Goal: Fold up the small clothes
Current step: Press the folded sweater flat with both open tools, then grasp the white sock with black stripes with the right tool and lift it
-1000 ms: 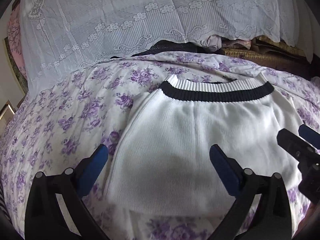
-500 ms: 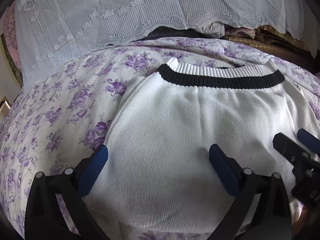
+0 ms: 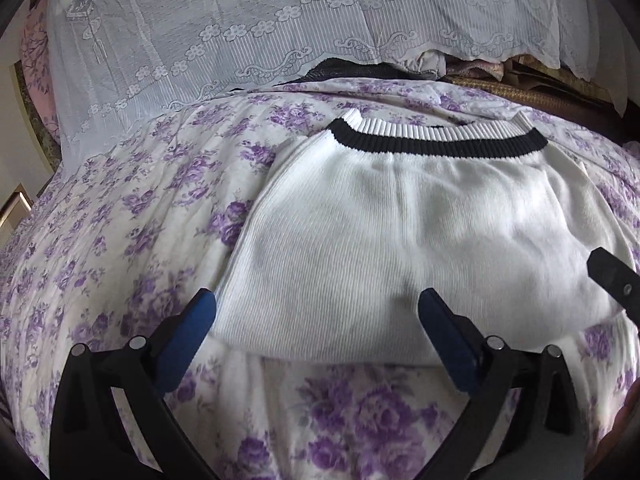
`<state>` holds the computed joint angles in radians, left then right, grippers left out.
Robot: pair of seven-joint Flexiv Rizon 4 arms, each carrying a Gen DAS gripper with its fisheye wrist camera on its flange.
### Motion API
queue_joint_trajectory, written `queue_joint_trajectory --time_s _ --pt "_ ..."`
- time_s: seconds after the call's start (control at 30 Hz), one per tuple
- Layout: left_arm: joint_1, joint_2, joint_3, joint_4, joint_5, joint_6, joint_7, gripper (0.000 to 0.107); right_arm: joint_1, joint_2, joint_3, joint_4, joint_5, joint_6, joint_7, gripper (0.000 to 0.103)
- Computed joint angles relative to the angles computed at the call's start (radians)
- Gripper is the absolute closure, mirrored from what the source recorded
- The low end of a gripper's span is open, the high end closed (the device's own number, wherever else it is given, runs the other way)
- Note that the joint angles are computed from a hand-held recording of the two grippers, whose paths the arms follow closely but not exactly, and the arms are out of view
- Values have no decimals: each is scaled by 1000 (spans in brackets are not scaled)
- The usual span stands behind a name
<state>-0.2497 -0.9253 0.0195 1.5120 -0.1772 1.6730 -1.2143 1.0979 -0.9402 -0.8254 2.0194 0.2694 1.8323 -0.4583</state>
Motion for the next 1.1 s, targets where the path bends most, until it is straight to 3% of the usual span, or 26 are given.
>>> queue_joint_trajectory --time_s 0.3,0.53,0.67,0.87,1.03,1.1 --pt "0 51 7 111 8 64 0 8 66 33 20 89 80 51 12 17" --pt "33 81 -24 164 6 67 2 8 44 80 121 143 177 156 23 17" --pt "45 88 -41 168 9 65 10 8 -9 103 196 137 225 211 -2 17" --pt "-22 67 27 67 -16 -48 -2 8 -172 115 345 58 312 291 22 16" --pt "-96 21 114 -67 -4 -154 -62 8 -249 101 378 -53 381 242 44 15" --pt "-109 -2 132 -125 8 -204 -95 8 -239 77 335 -98 409 191 64 15"
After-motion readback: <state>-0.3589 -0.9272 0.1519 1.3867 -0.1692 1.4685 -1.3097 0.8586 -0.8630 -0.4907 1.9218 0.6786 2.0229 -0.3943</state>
